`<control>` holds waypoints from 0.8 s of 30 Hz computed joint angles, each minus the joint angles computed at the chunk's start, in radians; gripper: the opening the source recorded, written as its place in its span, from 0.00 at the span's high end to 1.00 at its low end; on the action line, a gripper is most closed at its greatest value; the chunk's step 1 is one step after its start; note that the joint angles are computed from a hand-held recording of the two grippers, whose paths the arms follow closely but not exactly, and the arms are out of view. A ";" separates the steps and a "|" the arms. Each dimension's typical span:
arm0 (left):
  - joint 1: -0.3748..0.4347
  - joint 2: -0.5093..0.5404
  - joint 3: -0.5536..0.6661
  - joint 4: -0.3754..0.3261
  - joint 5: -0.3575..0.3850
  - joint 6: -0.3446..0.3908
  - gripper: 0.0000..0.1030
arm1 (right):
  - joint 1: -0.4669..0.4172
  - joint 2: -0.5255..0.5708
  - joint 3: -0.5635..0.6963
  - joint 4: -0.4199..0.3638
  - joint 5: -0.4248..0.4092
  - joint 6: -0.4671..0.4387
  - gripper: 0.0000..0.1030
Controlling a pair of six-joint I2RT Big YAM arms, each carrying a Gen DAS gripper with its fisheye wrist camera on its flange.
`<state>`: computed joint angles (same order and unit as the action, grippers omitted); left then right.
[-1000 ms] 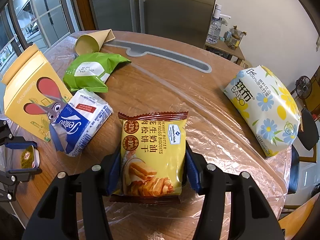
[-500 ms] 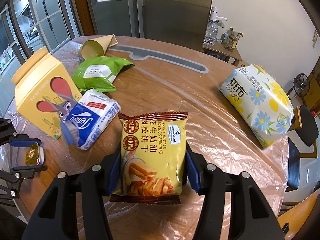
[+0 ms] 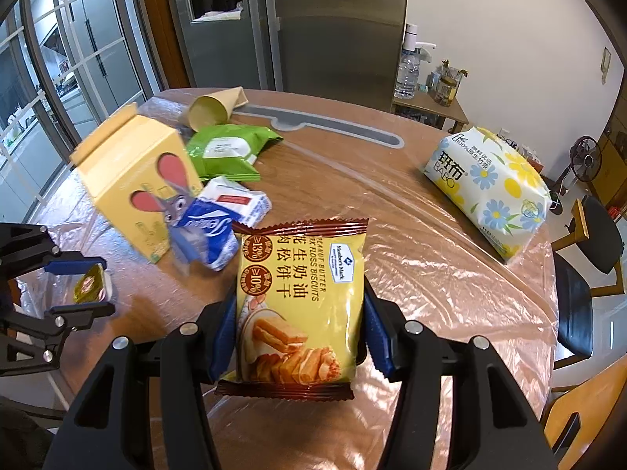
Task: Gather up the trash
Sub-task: 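Carry the butter tub and biscuit bag with both tools over the trash bin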
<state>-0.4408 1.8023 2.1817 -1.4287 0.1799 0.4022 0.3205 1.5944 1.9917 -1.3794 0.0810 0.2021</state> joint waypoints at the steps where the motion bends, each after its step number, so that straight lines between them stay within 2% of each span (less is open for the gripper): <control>1: 0.000 -0.004 -0.004 0.003 -0.001 -0.001 0.64 | 0.006 -0.006 -0.002 0.000 0.003 0.004 0.47; 9: 0.006 -0.059 -0.055 0.026 0.006 -0.005 0.64 | 0.062 -0.069 -0.034 0.007 0.026 0.036 0.47; 24: 0.018 -0.237 -0.259 0.066 0.025 0.007 0.64 | 0.230 -0.203 -0.144 -0.001 0.101 0.156 0.47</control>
